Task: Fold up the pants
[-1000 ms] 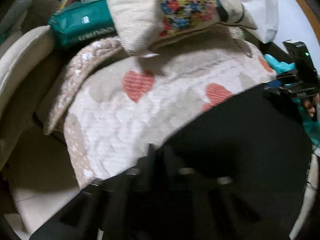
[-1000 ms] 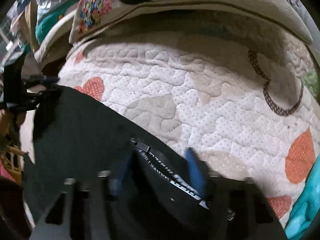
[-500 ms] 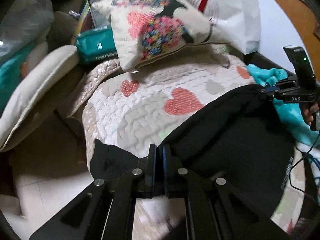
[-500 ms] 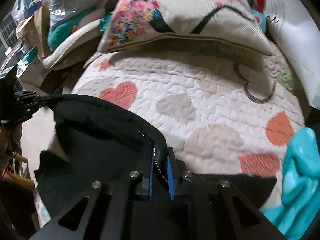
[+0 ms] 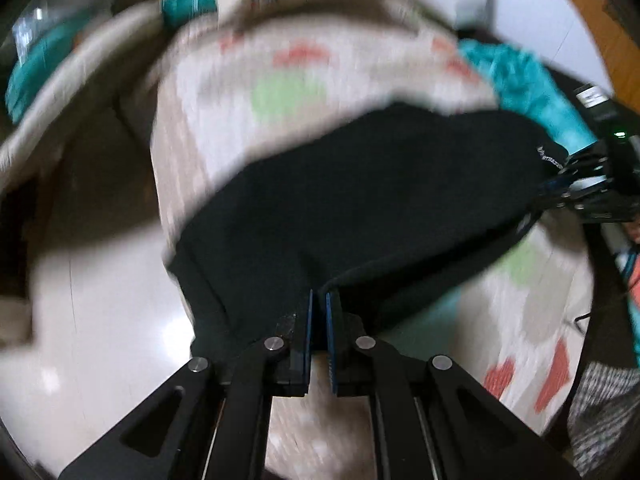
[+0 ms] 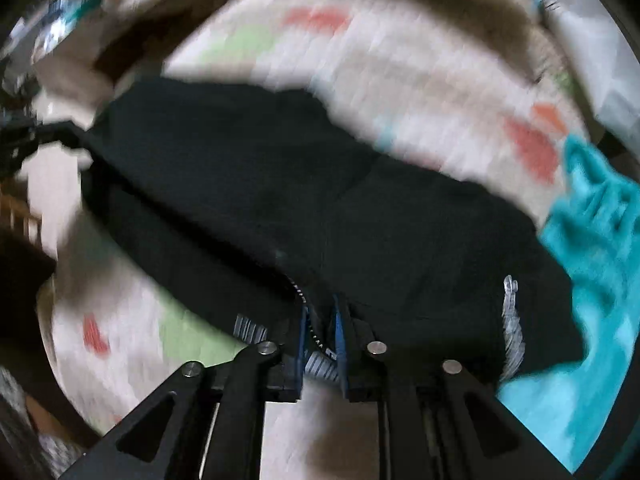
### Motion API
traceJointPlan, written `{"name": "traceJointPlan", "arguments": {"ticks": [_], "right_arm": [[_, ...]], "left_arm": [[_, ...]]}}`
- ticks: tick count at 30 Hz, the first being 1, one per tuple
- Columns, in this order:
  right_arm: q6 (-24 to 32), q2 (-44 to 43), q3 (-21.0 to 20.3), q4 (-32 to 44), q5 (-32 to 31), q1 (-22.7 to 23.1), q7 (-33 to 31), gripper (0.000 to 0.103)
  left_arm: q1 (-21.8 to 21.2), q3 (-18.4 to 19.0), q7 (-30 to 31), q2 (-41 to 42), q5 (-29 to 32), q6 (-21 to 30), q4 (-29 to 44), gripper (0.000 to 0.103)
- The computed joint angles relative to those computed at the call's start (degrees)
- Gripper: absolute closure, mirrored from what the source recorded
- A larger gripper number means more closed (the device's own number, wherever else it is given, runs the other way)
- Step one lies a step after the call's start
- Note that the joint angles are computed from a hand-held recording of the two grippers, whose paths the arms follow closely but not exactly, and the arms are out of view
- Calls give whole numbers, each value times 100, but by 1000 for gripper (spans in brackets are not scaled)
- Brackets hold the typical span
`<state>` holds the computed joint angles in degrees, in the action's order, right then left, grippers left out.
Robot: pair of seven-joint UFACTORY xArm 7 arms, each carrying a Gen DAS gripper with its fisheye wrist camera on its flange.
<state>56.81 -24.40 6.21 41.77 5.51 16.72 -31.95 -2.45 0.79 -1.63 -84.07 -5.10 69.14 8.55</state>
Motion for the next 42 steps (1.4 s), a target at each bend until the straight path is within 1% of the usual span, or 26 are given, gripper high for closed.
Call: {"name": "traceJointPlan", "arguments": {"ticks": [2,3,5,6,8,9,11,12,13,14,17,19,21,24,26,27,29,30,31,33,34,35,36,37,40,42], "right_arm": [[-64,-282,121,-336,-222,-14,115,75],[-37,-404,135,-412,-300,-31,171,75],[78,-555,41,-396,-264,-64,252,72],[112,-625,-34,-364,-217,-92,266,70],[68,-760,-146,-279,-195,-215,344,55],[-5,-807,-221,-214,-164,-291,388,52],[-58,-731,-391,-16,8,-400,442,48],[-55,-642,-508,128,189,-469,541,48],[69,-647,-458,293,288,-530,809,48],[85,-621,-502,364,432,-574,966,48],[118,-495,-415,533,849,-574,1636,48],[56,-591,-432,356,1327,-381,1825,48],[-158,-641,-415,132,1746,-144,1844,48],[-579,-579,-192,-216,1944,70,2054,47],[-907,-510,-38,-415,1817,127,2215,47],[-1104,-439,90,-512,1636,107,2380,47],[-1288,-301,111,-613,1272,35,2529,47],[-1387,-262,185,-668,1023,-48,2720,47],[-1455,-278,215,-707,816,-97,2851,47],[-1424,-431,612,-682,-56,-450,3515,47],[-1496,-470,619,-654,-261,-400,3647,47],[-1546,-487,499,-594,-226,-234,3555,47],[-1577,-412,389,-437,-118,-33,3379,47],[-1651,-297,340,-317,-64,95,3262,47],[-2030,405,264,228,143,423,2815,47],[-2282,1126,198,750,428,587,2474,47]], "left_arm": [[16,-212,-164,-143,81,480,-33,97],[43,-232,-219,-355,143,747,-10,97],[151,-116,-285,-617,227,1006,156,97],[238,-86,-319,-687,293,1063,257,97],[431,-27,-386,-742,442,1066,445,97],[550,43,-421,-711,521,1012,539,97],[773,141,-583,-512,574,772,682,92],[883,183,-698,-459,567,633,681,84],[988,154,-875,-399,527,473,639,79],[1062,169,-994,-102,523,186,656,72],[982,48,-1417,437,248,-415,494,71],[835,-64,-1696,746,37,-914,267,71],[763,-3,-1908,987,-123,-1336,-5,71],[854,272,-2093,1102,-287,-1669,-350,71],[1055,771,-1907,737,-446,-1771,-635,71],[1229,1096,-1766,606,-560,-1761,-713,71],[1497,1404,-1546,515,-748,-1703,-770,71],[1693,1581,-1436,466,-839,-1631,-790,72],[1839,1663,-1388,435,-936,-1567,-803,72],[2222,1835,-1426,257,-1194,-1383,-893,72],[2382,1830,-1483,140,-1314,-1298,-942,72],[2463,1766,-1523,84,-1395,-1267,-967,72],[2363,1517,-1654,111,-1480,-1343,-945,72],[2307,1384,-1684,146,-1478,-1393,-929,72],[2017,832,-1904,157,-1324,-1500,-876,72],[1902,695,-1987,96,-1175,-1514,-897,72]]}}
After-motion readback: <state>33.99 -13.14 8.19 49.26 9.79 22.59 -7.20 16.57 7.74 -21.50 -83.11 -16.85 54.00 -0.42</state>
